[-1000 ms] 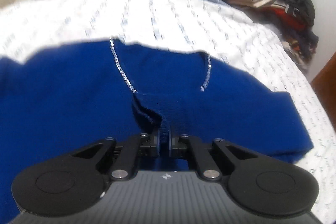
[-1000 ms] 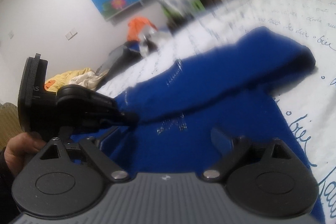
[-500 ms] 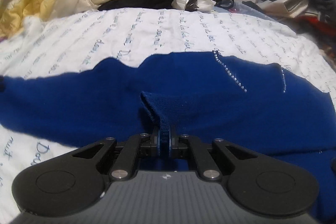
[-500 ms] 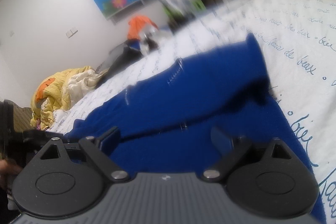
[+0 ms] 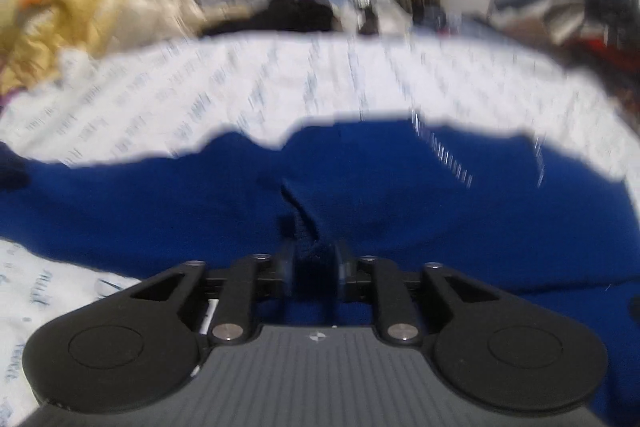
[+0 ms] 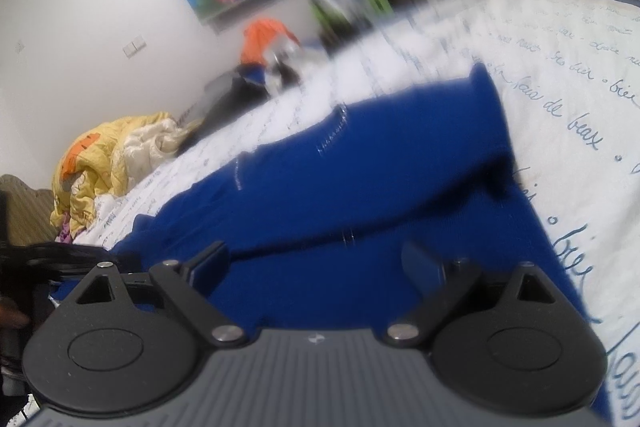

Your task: Fold small clothes

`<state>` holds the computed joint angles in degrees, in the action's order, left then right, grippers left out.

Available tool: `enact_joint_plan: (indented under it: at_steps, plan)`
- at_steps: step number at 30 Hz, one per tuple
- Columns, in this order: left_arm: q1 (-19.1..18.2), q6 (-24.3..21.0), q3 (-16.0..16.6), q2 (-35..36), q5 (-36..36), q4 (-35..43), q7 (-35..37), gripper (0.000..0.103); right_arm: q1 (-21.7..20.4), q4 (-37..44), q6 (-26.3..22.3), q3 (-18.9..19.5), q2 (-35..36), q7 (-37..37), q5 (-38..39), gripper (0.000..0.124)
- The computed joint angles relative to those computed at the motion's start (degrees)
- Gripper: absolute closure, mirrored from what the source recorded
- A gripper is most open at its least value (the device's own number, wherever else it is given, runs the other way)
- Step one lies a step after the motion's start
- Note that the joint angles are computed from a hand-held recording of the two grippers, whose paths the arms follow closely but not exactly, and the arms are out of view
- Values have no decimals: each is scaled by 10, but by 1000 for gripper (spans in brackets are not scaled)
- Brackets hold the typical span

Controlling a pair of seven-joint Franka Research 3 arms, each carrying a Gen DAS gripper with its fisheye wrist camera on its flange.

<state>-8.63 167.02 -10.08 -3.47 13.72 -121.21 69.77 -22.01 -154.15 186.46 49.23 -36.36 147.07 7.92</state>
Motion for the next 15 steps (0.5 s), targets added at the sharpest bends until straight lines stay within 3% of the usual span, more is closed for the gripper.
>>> enact_joint_plan:
  at_steps: [1, 2, 3, 4, 6, 7, 9, 10, 11, 12, 14, 15]
  plan:
    - [1, 37, 2, -17, -11, -22, -3, 61, 12, 0, 1, -16, -4, -1, 6, 30]
    - [-18, 66, 15, -26, -60, -37, 34, 45, 12, -4, 31, -24, -7, 1, 11, 30]
    - [-57, 81, 40, -27, -141, -42, 112, 30, -5, 0, 57, -19, -9, -6, 15, 29]
    - [-84, 79, 52, -21, -195, -35, 173, 26, -37, 15, 61, -5, -10, -22, 13, 24]
    - [-101, 66, 48, 7, -256, -10, 247, 26, -106, 78, -7, 25, 15, -75, -15, 21]
    - [-101, 52, 40, 25, -277, 8, 268, 26, -137, 119, -69, 39, 44, -97, -44, 21]
    - [-89, -5, 27, 66, -260, 52, 242, 28, -194, 190, -189, 76, 103, -120, -100, 21]
    - [-84, -8, 22, 84, -242, 61, 225, 28, -231, 209, -226, 111, 118, -125, -122, 21]
    - [-83, 21, 21, 85, -206, 50, 214, 22, -258, 212, -230, 135, 113, -115, -185, 21]
    - [-77, 40, 14, 88, -192, 43, 225, 18, -264, 195, -203, 142, 97, -102, -216, 21]
    - [-73, 78, 9, 86, -151, 21, 230, 15, -246, 183, -185, 122, 104, -91, -211, 21]
    - [-54, 78, -11, 84, -177, 18, 250, 16, -246, 187, -192, 122, 106, -87, -220, 21]
